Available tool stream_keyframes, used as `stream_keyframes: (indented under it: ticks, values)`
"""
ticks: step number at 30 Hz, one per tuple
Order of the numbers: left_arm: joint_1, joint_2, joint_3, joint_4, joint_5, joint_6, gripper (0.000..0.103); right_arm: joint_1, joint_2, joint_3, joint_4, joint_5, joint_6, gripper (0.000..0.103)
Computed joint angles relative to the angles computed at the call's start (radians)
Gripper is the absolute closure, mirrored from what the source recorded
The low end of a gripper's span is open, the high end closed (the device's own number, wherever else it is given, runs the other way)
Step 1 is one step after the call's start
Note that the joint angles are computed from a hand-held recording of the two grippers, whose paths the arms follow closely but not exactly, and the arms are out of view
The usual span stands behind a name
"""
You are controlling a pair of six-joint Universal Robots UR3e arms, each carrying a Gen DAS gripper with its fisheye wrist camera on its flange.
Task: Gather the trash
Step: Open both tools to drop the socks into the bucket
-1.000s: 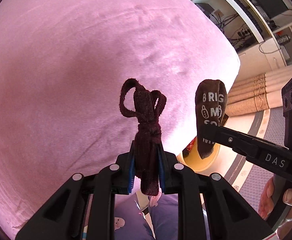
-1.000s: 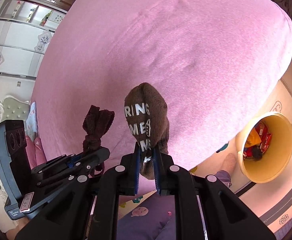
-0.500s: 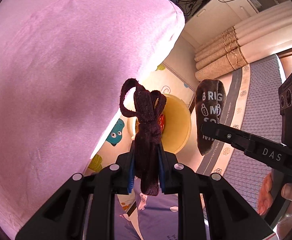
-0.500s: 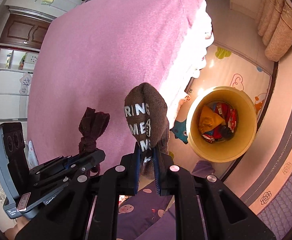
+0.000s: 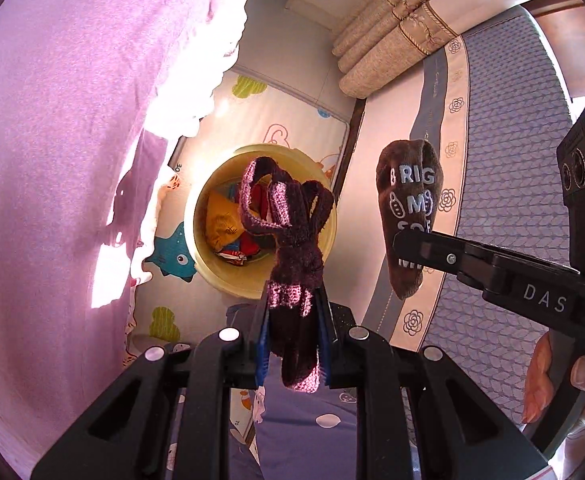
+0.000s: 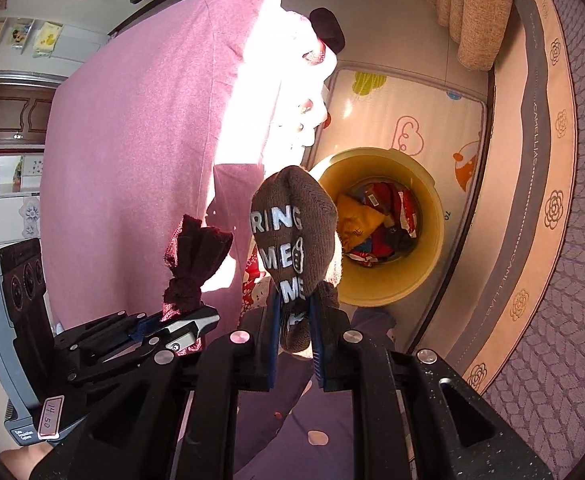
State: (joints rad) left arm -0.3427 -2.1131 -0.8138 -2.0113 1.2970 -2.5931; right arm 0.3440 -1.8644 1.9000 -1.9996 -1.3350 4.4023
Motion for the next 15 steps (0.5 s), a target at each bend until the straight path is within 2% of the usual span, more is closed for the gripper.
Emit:
stream_keyframes:
  ticks: [2,4,5,6,15]
  values:
    - [-0.006,-0.012,0.017,-0.022,0.003,-0.004,0.079,-0.014,-0.034,0.033,0.002,0.004,-0.011,0.087]
    - [-0.018,-0.038,0.049,-0.04,0.002,-0.023,0.054,-0.021,-0.05,0.038,0.022,0.005,-0.014,0.082]
    - [-0.025,-0.046,0.058,-0.042,-0.003,-0.036,0.035,-0.025,-0.062,0.042,0.035,0.006,-0.011,0.073]
    - [-0.028,-0.044,0.057,-0.035,-0.006,-0.04,0.032,-0.027,-0.074,0.049,0.04,0.002,-0.005,0.068]
    - [-0.034,-0.054,0.055,-0.02,0.018,-0.066,0.031,-0.048,-0.121,0.068,0.089,0.008,-0.02,0.067]
